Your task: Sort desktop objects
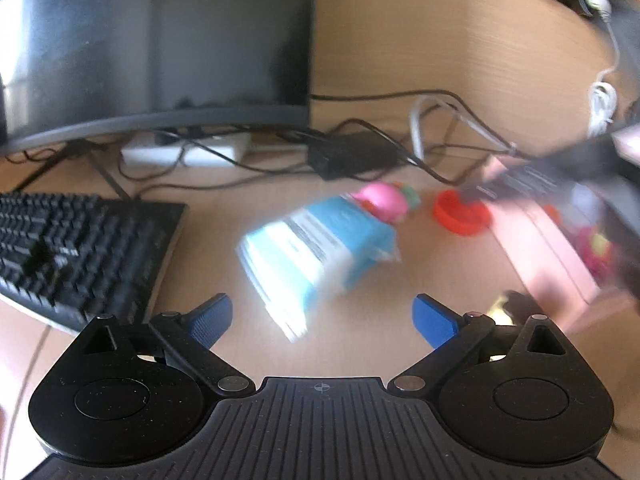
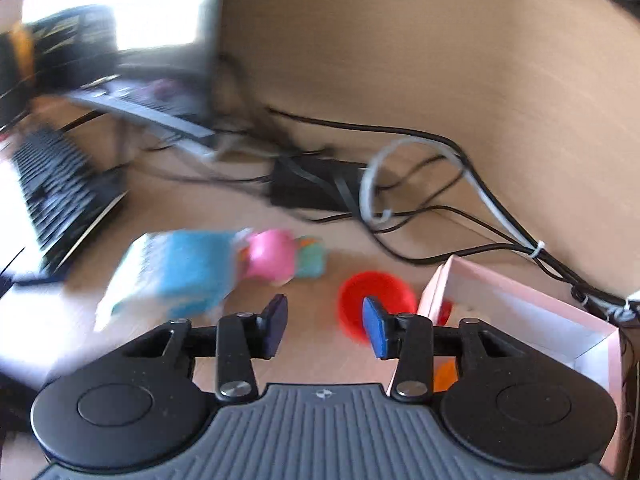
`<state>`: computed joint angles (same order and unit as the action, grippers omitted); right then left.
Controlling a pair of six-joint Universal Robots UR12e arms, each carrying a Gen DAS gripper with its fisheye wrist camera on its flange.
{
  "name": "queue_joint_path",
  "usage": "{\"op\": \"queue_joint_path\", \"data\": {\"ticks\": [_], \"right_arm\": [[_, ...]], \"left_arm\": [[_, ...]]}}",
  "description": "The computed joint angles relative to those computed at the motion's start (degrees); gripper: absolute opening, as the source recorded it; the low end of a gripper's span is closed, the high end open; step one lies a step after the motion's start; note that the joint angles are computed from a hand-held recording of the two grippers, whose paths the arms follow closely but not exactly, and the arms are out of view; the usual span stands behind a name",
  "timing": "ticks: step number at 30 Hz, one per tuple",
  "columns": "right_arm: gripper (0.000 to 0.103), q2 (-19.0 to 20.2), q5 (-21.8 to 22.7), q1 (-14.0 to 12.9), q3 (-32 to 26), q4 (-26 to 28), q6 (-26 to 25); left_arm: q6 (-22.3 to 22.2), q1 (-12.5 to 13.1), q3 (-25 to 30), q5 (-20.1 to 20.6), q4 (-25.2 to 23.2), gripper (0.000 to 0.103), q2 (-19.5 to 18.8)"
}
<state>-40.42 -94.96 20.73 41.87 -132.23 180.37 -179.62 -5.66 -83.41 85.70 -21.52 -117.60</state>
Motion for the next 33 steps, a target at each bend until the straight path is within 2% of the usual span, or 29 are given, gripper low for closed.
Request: {"op": "queue_joint_path", "data": {"ticks": [2, 6, 7, 10, 16, 23, 26, 28, 30, 33], "right_arm": [[0.04, 3.43, -0.78, -0.13, -6.38, 5.59, 3.56], [0.04, 9.89, 1.65, -0.57, -19.62, 19.19, 10.03], [0.04, 10.71, 2.02, -0.59, -21.23, 21.05, 10.66], [0.041, 9.99, 4.13, -0.73, -19.74, 22.11, 12.34], [0.042, 4.0, 14.15, -1.05, -7.67, 16.11, 14.38], [0.043, -3.91, 28.72, -1.19, 8.34, 7.75, 13.22], [0.044, -6.83, 35.66, -1.88, 14.79, 4.72, 13.78], [0.045, -8.98, 38.67, -2.39, 18.92, 2.92, 14.52], [0.046, -11.62, 39.02, -2.87, 23.71, -1.79, 15.05], [0.063, -16.03, 34.72, -3.31, 31.15, -12.55, 16.49]], "left_arm": [[0.45, -0.12, -1.59, -1.27, 0.34, 0.1, 0.99], [-0.02, -0.26, -4.69, -2.76, 0.63, 0.1, 2.76], [-0.54, -0.2, -5.34, -3.11, 0.4, 0.1, 3.15], [-1.66, 0.0, -6.76, -3.07, 0.3, 0.1, 3.98], [-1.79, -0.01, -8.67, -1.66, -0.14, 0.1, 5.67], [1.17, -0.99, -10.98, -0.56, -3.65, 0.1, 7.82], [2.27, -1.4, -11.88, -0.78, -5.04, 0.101, 8.62], [3.41, -1.76, -12.23, -0.92, -6.24, 0.101, 9.05], [4.43, -2.17, -12.38, -0.98, -7.1, 0.101, 9.34], [4.98, -2.88, -11.8, -0.86, -8.45, 0.101, 9.3]]}}
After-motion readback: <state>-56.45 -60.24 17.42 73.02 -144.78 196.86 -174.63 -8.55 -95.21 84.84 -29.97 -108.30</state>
